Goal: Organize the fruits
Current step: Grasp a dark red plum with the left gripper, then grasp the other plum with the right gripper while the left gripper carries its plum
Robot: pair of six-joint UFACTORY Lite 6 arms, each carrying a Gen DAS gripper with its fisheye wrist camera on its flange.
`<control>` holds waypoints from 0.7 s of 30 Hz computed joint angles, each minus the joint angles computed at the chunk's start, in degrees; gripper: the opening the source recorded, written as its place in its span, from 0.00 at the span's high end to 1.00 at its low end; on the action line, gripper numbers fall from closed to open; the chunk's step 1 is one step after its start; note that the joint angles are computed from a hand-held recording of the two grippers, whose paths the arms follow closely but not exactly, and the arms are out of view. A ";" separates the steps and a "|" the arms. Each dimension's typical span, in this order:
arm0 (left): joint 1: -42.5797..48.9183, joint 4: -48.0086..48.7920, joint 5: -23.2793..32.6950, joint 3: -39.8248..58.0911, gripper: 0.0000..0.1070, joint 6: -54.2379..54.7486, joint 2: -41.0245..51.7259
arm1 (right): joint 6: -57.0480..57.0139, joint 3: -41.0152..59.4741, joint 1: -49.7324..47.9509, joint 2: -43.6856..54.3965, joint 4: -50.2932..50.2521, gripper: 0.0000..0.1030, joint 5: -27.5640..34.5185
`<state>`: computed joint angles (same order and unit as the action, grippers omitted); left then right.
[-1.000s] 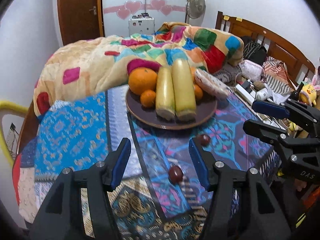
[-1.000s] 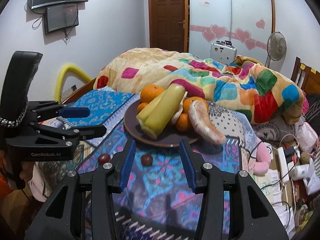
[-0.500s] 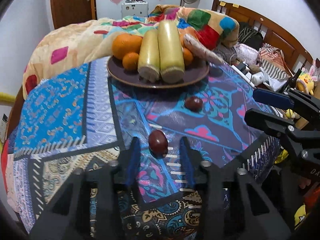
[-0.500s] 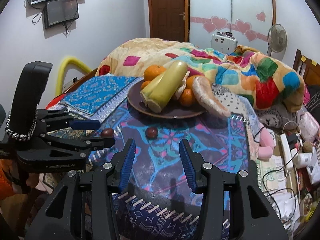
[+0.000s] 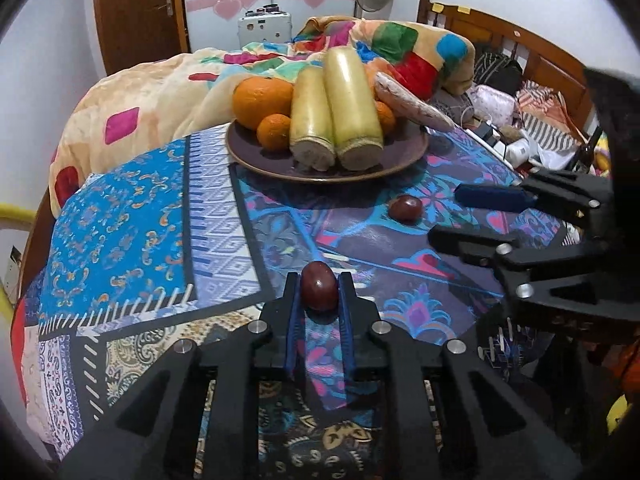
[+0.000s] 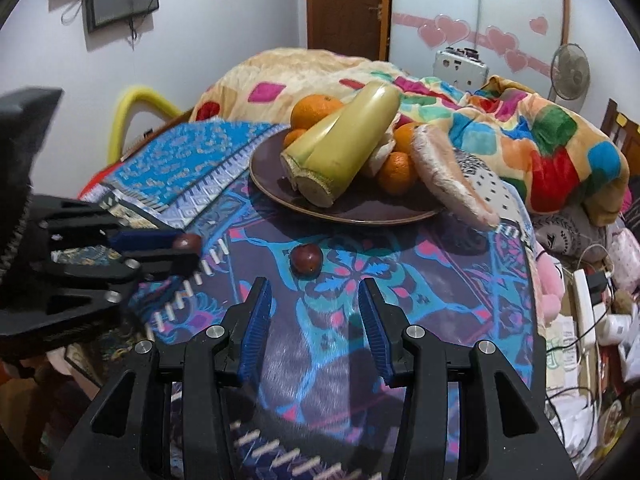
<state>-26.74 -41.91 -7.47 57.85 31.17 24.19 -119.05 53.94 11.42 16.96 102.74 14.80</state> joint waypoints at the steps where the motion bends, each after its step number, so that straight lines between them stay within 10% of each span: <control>1: 0.44 2.27 0.05 -0.21 0.84 -2.31 -0.33 | 2.38 1.39 0.27 1.30 -2.34 0.59 -0.13; 11: 3.79 21.92 0.26 -0.34 0.84 -20.99 -1.45 | 14.86 8.27 0.40 7.38 -13.40 0.87 1.65; 21: 3.84 17.63 1.79 4.30 0.84 -16.79 -0.32 | 9.69 4.58 -0.80 1.36 -7.87 0.87 2.75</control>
<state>-22.90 -24.29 -5.68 62.15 14.38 23.86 -109.36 58.52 10.62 18.32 94.87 17.55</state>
